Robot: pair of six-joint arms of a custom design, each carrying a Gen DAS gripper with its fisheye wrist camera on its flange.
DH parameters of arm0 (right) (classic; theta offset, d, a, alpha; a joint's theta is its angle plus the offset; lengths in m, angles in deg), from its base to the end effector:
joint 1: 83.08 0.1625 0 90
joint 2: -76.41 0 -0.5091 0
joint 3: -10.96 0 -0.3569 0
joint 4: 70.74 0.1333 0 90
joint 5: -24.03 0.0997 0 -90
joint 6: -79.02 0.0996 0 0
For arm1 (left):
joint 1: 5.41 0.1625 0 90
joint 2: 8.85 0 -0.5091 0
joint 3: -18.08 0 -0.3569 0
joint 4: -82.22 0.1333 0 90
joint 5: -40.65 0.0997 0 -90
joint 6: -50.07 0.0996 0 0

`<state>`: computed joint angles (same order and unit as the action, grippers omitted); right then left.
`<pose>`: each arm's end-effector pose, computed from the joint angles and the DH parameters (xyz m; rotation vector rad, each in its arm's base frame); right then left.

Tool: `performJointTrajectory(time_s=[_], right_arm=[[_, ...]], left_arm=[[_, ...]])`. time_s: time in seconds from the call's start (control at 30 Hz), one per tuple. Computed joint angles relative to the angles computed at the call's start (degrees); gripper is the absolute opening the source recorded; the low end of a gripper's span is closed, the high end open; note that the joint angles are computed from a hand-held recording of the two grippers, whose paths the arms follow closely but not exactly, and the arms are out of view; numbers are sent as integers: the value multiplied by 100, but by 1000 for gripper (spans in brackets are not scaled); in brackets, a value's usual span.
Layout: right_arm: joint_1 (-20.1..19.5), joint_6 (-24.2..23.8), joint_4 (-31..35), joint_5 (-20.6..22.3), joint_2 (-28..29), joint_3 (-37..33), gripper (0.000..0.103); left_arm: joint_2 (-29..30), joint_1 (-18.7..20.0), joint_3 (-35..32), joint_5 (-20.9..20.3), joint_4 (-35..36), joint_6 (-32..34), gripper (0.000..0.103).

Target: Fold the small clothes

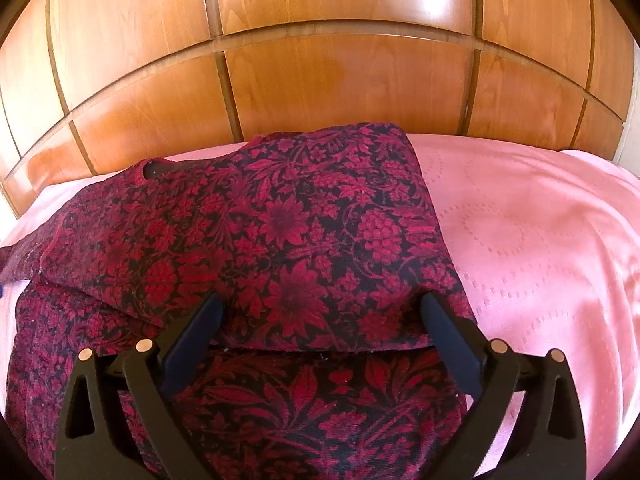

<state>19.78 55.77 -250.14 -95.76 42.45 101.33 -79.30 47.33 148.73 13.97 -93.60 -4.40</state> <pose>0.2487 -0.7129 0.1314 0.5869 -2.4348 0.6762 -0.0997 -0.4983 0.3353 -0.6614 2.2204 -1.3787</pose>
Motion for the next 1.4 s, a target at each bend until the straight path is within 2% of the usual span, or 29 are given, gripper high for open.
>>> performJointTrajectory(time_s=[0.07,0.2,0.33,0.4,0.47,0.53,0.6,0.67,0.77,0.87,0.97,1.1,1.23,1.4], right_arm=[[1,-18,-23,-9,7,1,101],[12,-64,-49,-35,14,15,100],[18,-82,-59,-60,20,11,100],[21,-96,-72,-82,24,14,100],[32,-97,-82,-113,36,10,100],[33,-94,-90,-121,37,14,100],[36,-100,-94,-138,42,11,100],[44,-108,-104,-169,55,2,100],[53,-110,-122,-208,73,-6,100],[61,-108,-141,-245,87,-9,100],[63,-104,-158,-257,91,-5,100],[61,-108,-151,-248,89,-7,100],[62,-101,-156,-248,85,0,100],[63,-82,-165,-242,85,5,100]], left_arm=[[-400,85,270,174,-58,-476,73],[-1247,407,476,347,632,-1511,73],[-1625,726,631,193,-185,-1271,71],[-1761,882,578,190,-223,-1305,63],[-1784,1066,480,54,-467,-1037,56],[-1883,1238,303,45,-166,-1050,49],[-1901,1460,96,-75,107,-1095,36],[-1832,1609,-55,-116,151,-1058,32],[-1712,1774,-318,-213,347,-928,21],[-1665,1615,-421,65,605,-795,13],[-1529,1275,-494,433,682,-249,11],[-1245,873,-508,620,130,579,11],[-821,528,-591,706,-168,1271,11],[-162,275,-798,506,-318,1814,11]])
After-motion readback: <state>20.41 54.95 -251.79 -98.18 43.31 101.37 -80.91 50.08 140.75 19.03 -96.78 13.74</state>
